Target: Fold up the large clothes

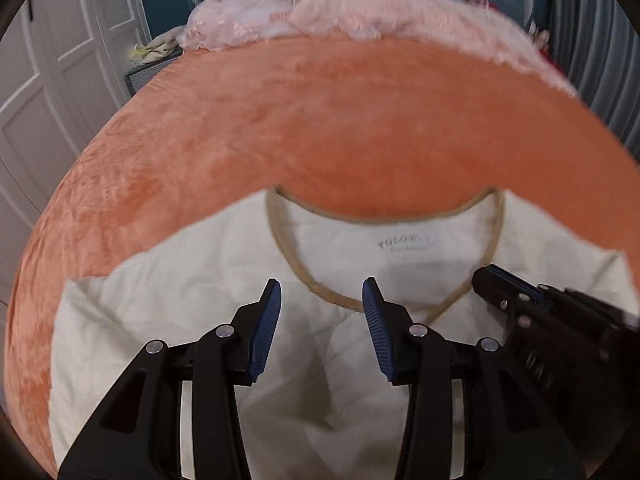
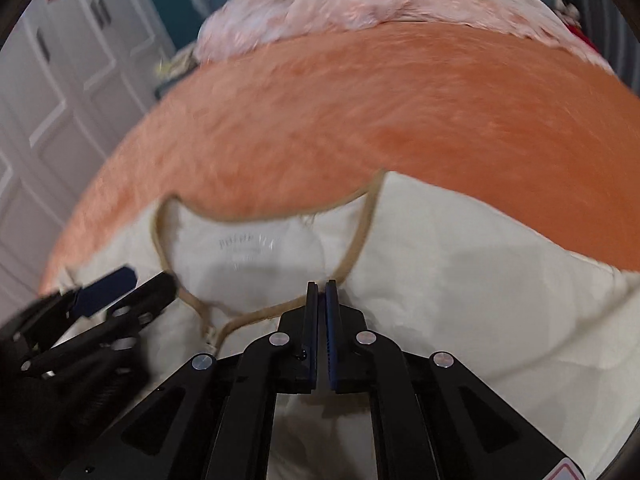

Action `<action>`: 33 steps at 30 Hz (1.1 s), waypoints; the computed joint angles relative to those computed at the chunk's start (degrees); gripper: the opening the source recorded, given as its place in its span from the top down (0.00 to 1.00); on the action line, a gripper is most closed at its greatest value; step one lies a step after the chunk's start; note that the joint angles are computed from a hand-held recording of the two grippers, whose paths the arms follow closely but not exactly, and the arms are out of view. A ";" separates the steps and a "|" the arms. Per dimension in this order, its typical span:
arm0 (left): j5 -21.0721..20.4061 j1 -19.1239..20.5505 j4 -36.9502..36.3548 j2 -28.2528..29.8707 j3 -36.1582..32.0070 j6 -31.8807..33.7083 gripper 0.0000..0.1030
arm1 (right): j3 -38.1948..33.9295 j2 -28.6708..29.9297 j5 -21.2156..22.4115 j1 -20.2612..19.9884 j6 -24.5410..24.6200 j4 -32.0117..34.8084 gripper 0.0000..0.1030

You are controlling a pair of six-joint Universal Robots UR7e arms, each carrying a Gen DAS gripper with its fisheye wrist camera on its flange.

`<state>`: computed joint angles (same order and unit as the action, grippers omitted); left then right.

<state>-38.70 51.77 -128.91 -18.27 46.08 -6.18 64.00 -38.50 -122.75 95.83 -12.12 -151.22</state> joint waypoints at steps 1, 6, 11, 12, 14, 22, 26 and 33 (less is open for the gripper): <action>0.52 0.32 1.20 1.03 -1.19 -0.46 0.60 | 0.17 0.22 -0.93 0.11 -0.79 -0.52 1.00; 1.04 1.28 -4.92 1.45 0.92 1.26 0.59 | 1.94 0.00 -0.08 -0.72 -0.96 -4.35 1.00; -0.44 1.84 -10.62 0.70 3.38 2.38 0.58 | 4.38 -1.12 -0.49 -1.31 1.48 -9.25 1.00; -0.98 1.99 -11.38 0.48 3.73 2.20 0.58 | 4.61 -1.05 -1.35 -1.27 1.85 -10.43 1.00; -1.52 2.11 -13.47 -0.05 5.03 1.88 0.58 | 5.66 -1.31 -1.99 -1.39 2.82 -13.16 1.00; 2.45 0.51 -36.09 -9.55 21.58 -2.58 0.44 | 21.09 -8.26 -6.00 0.73 2.10 -50.35 0.82; 2.98 -2.13 -45.76 -22.81 39.75 -2.36 0.14 | 37.14 -20.11 -2.65 2.87 -7.18 -54.06 0.79; 9.49 -9.31 -31.76 -48.40 67.03 -15.93 0.08 | 64.05 -41.50 -3.14 9.93 -8.58 -56.50 0.38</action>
